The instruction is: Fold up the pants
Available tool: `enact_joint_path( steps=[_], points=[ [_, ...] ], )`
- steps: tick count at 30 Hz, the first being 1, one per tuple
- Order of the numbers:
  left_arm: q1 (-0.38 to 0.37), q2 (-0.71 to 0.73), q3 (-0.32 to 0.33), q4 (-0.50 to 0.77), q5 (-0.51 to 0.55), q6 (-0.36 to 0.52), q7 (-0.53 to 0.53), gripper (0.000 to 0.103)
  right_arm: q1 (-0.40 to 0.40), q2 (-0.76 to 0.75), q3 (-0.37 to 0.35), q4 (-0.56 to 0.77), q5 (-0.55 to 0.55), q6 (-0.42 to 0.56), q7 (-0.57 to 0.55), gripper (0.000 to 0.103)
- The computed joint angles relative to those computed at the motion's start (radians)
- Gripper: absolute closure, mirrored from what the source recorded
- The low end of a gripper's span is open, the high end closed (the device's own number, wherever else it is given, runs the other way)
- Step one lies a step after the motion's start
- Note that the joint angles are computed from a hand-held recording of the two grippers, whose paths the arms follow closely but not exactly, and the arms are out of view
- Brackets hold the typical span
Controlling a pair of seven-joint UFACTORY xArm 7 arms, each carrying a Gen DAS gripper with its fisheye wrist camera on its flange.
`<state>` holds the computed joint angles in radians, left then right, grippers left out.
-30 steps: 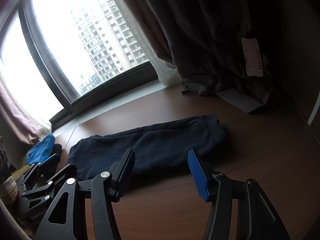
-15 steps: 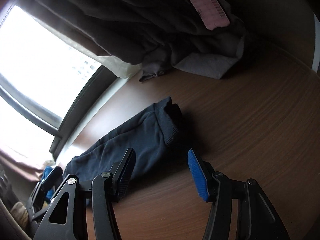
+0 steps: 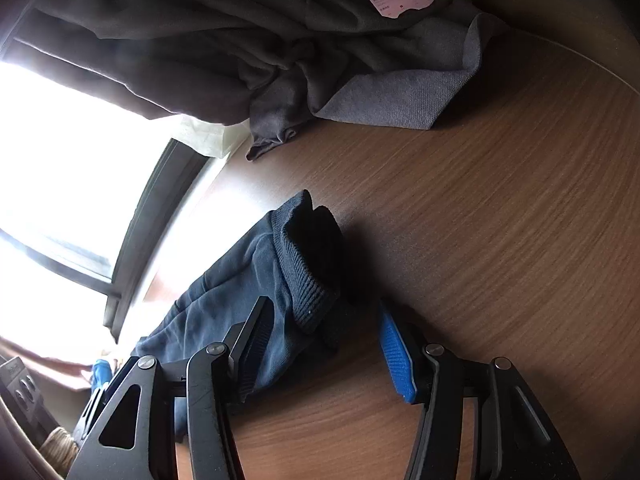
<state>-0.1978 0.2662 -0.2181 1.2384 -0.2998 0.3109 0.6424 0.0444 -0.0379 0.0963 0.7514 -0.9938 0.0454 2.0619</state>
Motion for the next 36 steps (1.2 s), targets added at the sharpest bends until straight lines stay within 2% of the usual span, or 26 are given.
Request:
enact_joint_path(
  steps=[3,6,11,16,18,21,29,32,36],
  points=[
    [-0.012,0.015,0.013,0.015,0.026,0.006,-0.03,0.025,0.0,0.013,-0.005,0.014,-0.02,-0.003,0.01,0.049],
    [-0.015,0.021,0.02,0.02,0.045,0.0,-0.053,0.025,0.02,0.017,-0.012,0.021,0.044,0.032,-0.074,0.054],
    [-0.019,0.049,0.037,0.054,0.084,0.007,-0.107,0.025,0.031,0.02,-0.022,0.02,0.098,0.031,-0.129,0.059],
    [-0.011,0.074,0.041,0.09,0.11,0.039,-0.151,0.025,0.035,0.026,-0.028,0.026,0.078,0.03,-0.108,0.064],
    [-0.008,0.077,0.04,0.092,0.115,0.04,-0.157,0.025,0.035,0.029,-0.033,0.026,0.086,0.018,-0.118,0.073],
    [0.004,0.079,0.029,0.095,0.102,0.045,-0.149,0.025,0.036,0.019,-0.032,0.033,0.048,0.03,-0.094,0.078],
    [0.03,0.065,0.028,0.109,0.062,0.07,-0.147,0.025,0.042,-0.032,0.014,0.082,0.024,0.141,-0.162,0.081],
    [0.024,0.049,0.055,0.116,0.082,0.081,-0.183,0.025,0.044,-0.053,0.038,0.112,0.007,0.183,-0.18,0.081],
    [0.056,0.023,0.057,0.127,0.051,0.11,-0.181,0.025,0.063,-0.058,0.065,0.174,0.012,0.246,-0.247,0.082]
  ],
)
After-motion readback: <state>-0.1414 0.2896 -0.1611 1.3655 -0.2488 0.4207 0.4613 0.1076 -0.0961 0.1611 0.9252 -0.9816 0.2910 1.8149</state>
